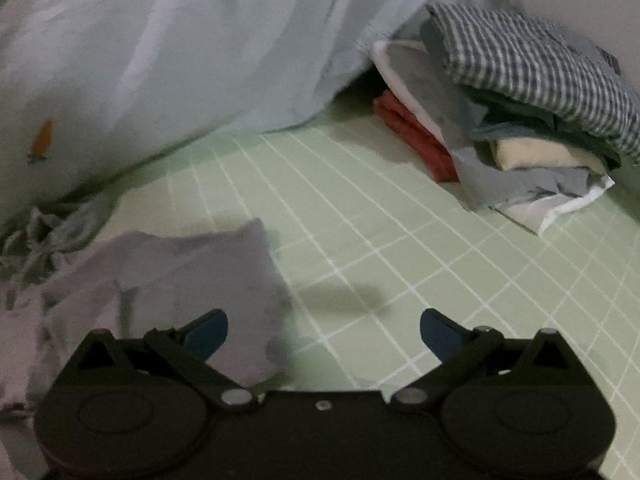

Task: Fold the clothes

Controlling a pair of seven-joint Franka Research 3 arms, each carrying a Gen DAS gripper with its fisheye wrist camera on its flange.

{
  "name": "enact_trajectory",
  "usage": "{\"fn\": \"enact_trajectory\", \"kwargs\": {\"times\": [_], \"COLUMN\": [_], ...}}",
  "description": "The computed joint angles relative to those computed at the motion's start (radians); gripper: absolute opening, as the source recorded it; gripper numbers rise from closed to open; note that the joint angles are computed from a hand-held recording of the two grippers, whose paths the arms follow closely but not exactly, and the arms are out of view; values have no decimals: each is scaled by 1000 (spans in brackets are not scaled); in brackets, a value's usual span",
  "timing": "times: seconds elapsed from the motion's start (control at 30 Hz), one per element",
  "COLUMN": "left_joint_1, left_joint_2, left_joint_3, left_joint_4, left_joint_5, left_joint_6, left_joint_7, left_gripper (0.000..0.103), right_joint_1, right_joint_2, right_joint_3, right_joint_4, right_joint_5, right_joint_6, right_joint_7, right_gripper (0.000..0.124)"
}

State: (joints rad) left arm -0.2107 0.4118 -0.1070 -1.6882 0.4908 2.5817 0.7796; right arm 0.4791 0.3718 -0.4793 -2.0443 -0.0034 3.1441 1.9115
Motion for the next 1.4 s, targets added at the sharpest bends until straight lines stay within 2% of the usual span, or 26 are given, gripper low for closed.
{"fn": "enact_trajectory", "kwargs": {"times": [0.13, 0.23, 0.27, 0.3, 0.37, 0.43, 0.63, 0.77, 0.87, 0.93, 1.03, 1.13, 1.23, 1.27, 1.3, 1.33, 1.37, 1.4], "left_joint_1": [-18, -22, -25, -28, -33, -35, -18, 0, -1, 11, 43, 96, 152, 169, 185, 200, 214, 227], "left_joint_2": [117, 176, 188, 201, 225, 221, 122, -9, -123, -194, -295, -370, -402, -410, -415, -418, -418, -416], "left_joint_3": [-22, -34, -33, -32, -32, -25, -11, 12, 71, 98, 139, 156, 145, 139, 131, 122, 112, 101], "left_joint_4": [150, 223, 237, 251, 281, 270, 139, 4, -101, -158, -233, -289, -331, -348, -365, -381, -396, -411], "left_joint_5": [-16, -57, -67, -76, -94, -99, -96, -59, 36, 119, 264, 400, 429, 427, 420, 409, 394, 375], "left_joint_6": [-38, -69, -79, -89, -111, -96, 37, 145, 180, 188, 140, 42, -69, -89, -102, -109, -103, -87], "left_joint_7": [91, 162, 175, 188, 213, 218, 191, 149, 23, -74, -252, -410, -496, -514, -524, -528, -530, -529], "left_gripper": [81, 64, 51, 34, 12, 10, 8, 8, 8, 8, 8, 8, 13, 17, 27, 32, 42, 46], "right_joint_1": [-82, -122, -131, -136, -147, -154, -135, -121, -140, -95, -108, -112, -121, -121, -125, -135, -142, -141], "right_joint_2": [25, 38, 43, 47, 55, 59, 53, 41, 26, 26, 18, 14, 14, 15, 17, 18, 20, 20], "right_joint_3": [79, 120, 130, 135, 146, 154, 135, 123, 153, 112, 139, 156, 181, 187, 198, 216, 231, 238], "right_joint_4": [38, 60, 66, 73, 82, 88, 79, 67, 56, 56, 55, 57, 65, 69, 75, 83, 90, 93], "right_joint_5": [12, 16, 15, 13, 7, 1, -32, -60, -56, -85, -89, -96, -98, -97, -96, -92, -89, -89], "right_joint_6": [-37, -60, -67, -74, -85, -94, -96, -84, -64, -69, -68, -72, -79, -84, -91, -97, -100, -100], "right_joint_7": [-43, -59, -62, -63, -65, -67, -39, -26, -52, -44, -73, -100, -131, -137, -148, -165, -180, -190], "right_gripper": [103, 103, 103, 103, 103, 103, 103, 103, 103, 103, 103, 103, 103, 103, 103, 103, 103, 103]}}
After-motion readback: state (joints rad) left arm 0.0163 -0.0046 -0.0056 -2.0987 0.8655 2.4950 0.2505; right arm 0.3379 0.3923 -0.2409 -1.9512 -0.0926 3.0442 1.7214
